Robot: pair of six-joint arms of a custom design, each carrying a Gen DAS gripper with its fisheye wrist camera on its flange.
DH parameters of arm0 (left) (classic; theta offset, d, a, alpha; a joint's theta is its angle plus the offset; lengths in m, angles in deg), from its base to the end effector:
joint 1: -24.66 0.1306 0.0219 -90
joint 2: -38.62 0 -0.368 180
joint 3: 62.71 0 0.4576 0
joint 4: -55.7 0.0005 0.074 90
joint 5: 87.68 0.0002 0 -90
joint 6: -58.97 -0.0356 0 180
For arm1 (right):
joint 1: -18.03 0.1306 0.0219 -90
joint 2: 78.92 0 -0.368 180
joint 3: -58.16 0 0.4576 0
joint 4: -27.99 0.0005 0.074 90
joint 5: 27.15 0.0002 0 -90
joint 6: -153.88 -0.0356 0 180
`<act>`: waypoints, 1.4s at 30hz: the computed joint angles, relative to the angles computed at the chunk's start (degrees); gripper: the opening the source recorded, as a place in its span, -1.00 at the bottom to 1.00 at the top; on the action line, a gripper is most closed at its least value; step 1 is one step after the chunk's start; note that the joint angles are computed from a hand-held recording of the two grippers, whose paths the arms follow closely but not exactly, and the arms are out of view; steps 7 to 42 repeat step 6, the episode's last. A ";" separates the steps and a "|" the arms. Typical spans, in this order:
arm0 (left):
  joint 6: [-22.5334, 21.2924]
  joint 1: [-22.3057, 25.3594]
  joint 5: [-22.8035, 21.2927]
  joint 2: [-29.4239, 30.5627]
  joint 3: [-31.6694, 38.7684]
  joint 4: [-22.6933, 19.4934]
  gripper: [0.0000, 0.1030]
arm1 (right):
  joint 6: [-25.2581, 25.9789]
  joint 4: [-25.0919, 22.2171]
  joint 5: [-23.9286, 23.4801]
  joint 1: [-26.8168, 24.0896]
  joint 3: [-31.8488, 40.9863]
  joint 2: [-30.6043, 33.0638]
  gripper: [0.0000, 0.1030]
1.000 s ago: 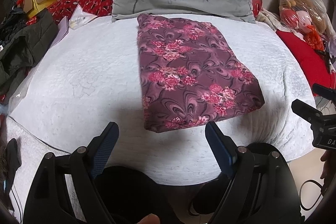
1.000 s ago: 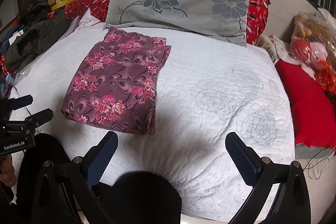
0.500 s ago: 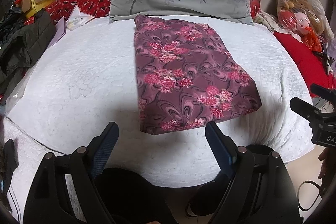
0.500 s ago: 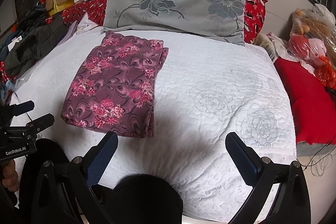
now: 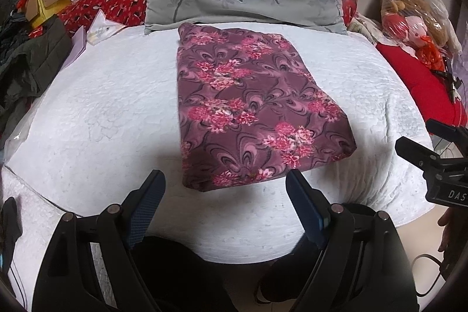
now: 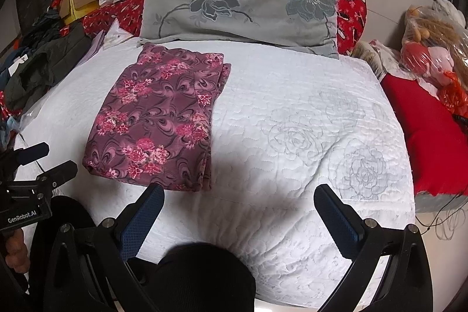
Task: Fold small clothes
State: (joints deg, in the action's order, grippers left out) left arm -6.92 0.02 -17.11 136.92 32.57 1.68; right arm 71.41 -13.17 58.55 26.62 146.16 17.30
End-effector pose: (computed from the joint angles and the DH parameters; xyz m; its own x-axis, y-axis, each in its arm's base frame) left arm 0.5413 -0.2358 0.3803 -0.7895 -0.0617 -0.6106 -0.1028 0.9942 0.0325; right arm 0.5789 0.0896 0.3478 -0.7182 -0.2407 -0.6529 -0.2939 0.9554 -0.0289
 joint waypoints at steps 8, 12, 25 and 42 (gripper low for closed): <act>-0.11 -0.49 -1.43 0.99 0.99 -1.02 0.65 | -0.07 -0.08 0.07 -0.18 0.22 0.30 1.00; -0.11 -0.49 -1.43 0.99 0.99 -1.02 0.65 | -0.07 -0.08 0.07 -0.18 0.22 0.30 1.00; -0.11 -0.49 -1.43 0.99 0.99 -1.02 0.65 | -0.07 -0.08 0.07 -0.18 0.22 0.30 1.00; -0.11 -0.49 -1.43 0.99 0.99 -1.02 0.65 | -0.07 -0.08 0.07 -0.18 0.22 0.30 1.00</act>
